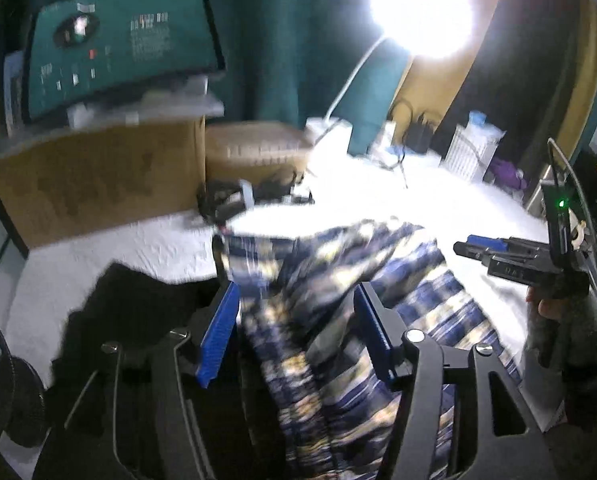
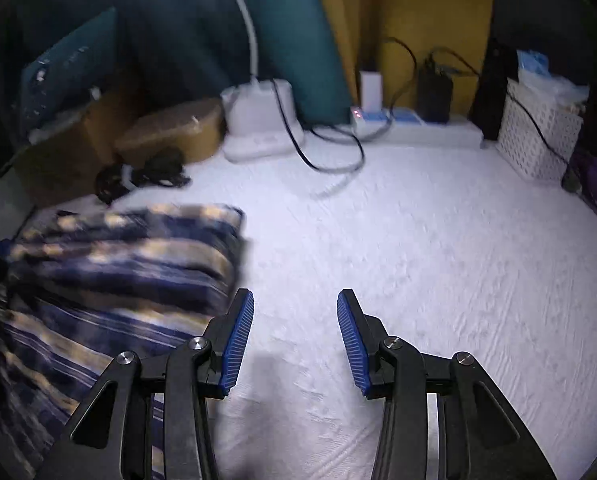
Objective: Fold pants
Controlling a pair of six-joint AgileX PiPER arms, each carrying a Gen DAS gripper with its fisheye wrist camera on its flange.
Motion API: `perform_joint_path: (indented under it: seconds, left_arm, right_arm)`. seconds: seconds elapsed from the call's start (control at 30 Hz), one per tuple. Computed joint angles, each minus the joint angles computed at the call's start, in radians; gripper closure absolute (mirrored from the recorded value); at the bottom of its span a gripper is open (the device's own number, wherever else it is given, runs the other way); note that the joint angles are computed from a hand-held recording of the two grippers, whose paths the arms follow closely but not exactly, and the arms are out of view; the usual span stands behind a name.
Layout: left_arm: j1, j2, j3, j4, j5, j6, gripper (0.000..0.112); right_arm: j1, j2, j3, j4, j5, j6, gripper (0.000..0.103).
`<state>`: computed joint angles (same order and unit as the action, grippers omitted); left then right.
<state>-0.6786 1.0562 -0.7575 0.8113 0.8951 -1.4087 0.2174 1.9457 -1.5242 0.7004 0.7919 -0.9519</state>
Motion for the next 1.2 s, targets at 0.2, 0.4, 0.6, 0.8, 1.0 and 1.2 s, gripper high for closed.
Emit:
perform_joint_path:
  seconds: [0.2,0.4,0.6,0.8,1.0,1.2]
  left_arm:
    - [0.113,0.091,-0.057,-0.037,-0.026,0.093,0.052]
    - [0.253,0.184,-0.048,-0.127,-0.108,0.216,0.052]
    - [0.334,0.248,-0.049,-0.158,-0.171,0.277,0.042]
    - [0.375,0.274,-0.046,-0.144,-0.208,0.278,0.037]
    - [0.334,0.23,-0.033,-0.1,-0.165,0.196,0.037]
    - [0.206,0.107,0.009,-0.019,-0.084,0.062,0.037]
  right_arm:
    - [0.046,0.027,-0.054,0.005,0.029,-0.002,0.059]
    - [0.085,0.109,-0.145,-0.034,0.048,0.051,0.058]
    - [0.1,0.189,-0.229,-0.053,0.082,0.077,0.058]
    - [0.109,0.22,-0.268,-0.072,0.091,0.091,0.051]
    - [0.108,0.172,-0.216,-0.092,0.054,0.083,0.048]
    - [0.092,0.074,-0.103,-0.068,0.016,0.04,0.046]
